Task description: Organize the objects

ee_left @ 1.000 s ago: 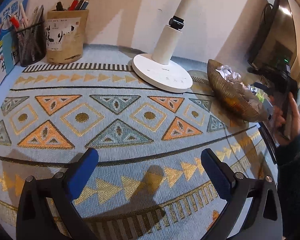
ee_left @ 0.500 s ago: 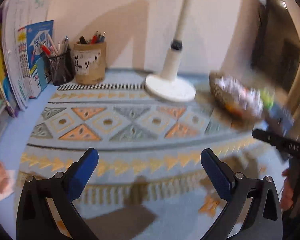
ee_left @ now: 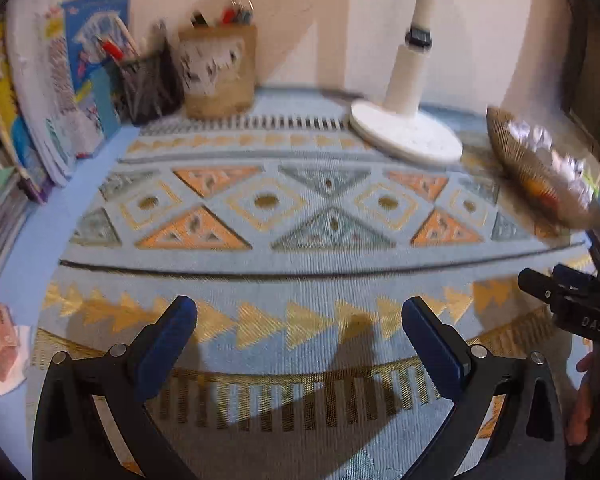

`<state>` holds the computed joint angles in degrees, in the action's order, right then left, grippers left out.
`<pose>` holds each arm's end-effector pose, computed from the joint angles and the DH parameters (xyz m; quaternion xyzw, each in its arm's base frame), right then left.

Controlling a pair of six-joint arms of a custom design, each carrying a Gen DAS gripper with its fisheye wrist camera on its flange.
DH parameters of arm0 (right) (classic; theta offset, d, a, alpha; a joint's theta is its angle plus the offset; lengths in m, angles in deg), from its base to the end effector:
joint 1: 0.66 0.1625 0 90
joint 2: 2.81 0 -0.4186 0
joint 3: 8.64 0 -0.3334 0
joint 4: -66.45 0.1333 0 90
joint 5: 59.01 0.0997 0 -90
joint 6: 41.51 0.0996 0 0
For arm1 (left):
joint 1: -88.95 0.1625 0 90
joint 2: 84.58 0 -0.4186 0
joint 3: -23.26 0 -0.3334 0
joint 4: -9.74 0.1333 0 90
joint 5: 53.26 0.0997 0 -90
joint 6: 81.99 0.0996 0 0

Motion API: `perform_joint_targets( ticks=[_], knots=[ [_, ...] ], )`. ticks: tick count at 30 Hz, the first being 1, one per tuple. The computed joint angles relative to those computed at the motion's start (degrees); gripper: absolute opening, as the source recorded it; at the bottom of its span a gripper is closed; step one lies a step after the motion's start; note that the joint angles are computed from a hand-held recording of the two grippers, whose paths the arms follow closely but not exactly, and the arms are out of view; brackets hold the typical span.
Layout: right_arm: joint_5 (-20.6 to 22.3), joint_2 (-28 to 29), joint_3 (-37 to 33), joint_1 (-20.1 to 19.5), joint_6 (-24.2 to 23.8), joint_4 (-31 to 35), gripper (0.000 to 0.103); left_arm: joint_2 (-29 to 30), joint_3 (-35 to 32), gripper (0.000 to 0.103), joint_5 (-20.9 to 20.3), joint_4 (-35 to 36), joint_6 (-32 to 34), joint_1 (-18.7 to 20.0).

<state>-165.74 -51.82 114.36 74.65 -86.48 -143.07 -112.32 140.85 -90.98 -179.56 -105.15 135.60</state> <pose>-0.0267 -0.5145 0.1623 0.1839 -0.8953 0.2654 0.3068 -0.1751 -0.4944 -0.0198 0.1211 0.8872 -0.3026 0.3266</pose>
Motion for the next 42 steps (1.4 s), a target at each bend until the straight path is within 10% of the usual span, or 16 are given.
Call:
perform_joint_targets(
  ticks=[7,42],
  knots=[
    [-1.9,1.0,-0.9,0.6,-1.8,2.2,0.103,0.2,-2.4,0.102,1.9,9.5,-3.8,-0.3],
    [-4.6,2.2,-1.1,1.6,-3.2,0.0,0.103,0.4,-2.7,0.103,1.8,7.3,-1.0,0.4]
  ],
)
